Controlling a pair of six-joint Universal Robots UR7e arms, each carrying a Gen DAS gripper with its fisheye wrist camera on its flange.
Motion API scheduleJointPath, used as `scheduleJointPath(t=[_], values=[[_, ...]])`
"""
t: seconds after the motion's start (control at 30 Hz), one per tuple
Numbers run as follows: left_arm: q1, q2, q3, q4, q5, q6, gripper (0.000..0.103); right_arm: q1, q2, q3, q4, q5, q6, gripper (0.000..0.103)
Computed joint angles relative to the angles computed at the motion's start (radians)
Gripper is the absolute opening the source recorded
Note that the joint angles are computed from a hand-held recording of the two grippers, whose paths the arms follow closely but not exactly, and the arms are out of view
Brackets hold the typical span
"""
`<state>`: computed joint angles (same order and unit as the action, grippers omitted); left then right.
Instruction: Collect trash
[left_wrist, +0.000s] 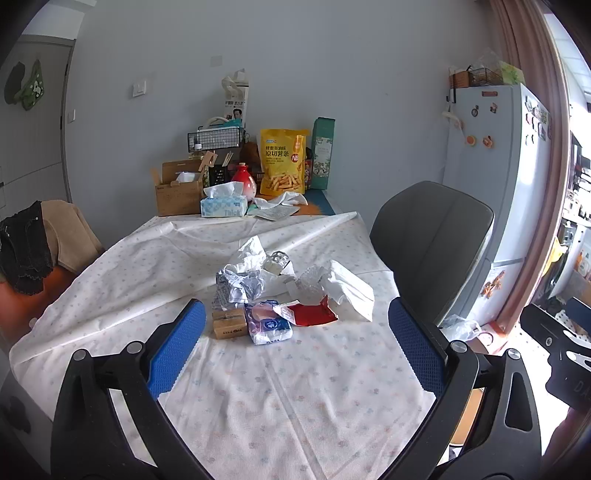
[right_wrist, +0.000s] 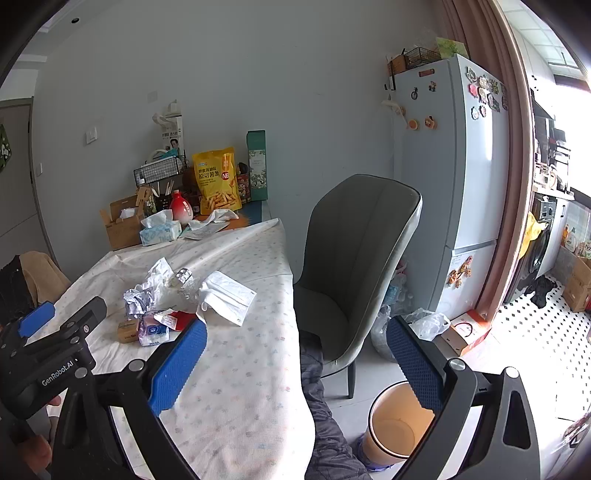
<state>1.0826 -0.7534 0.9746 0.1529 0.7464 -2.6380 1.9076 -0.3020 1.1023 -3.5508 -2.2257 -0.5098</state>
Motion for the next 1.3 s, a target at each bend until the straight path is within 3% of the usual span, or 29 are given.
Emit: scheduleJointPath(t=[1.0, 1.3], values=[[-0.001, 0.003, -0.009, 0.014, 0.013, -0.019, 0.099, -0.004, -0.01, 0.013, -0.008, 0.002, 0.003, 0.095], [0.013, 0.011, -0.042, 0.034, 0.012, -0.018, 0.099, -0.005, 0.011, -0.037, 0.059, 0.017, 0.012, 0.094]])
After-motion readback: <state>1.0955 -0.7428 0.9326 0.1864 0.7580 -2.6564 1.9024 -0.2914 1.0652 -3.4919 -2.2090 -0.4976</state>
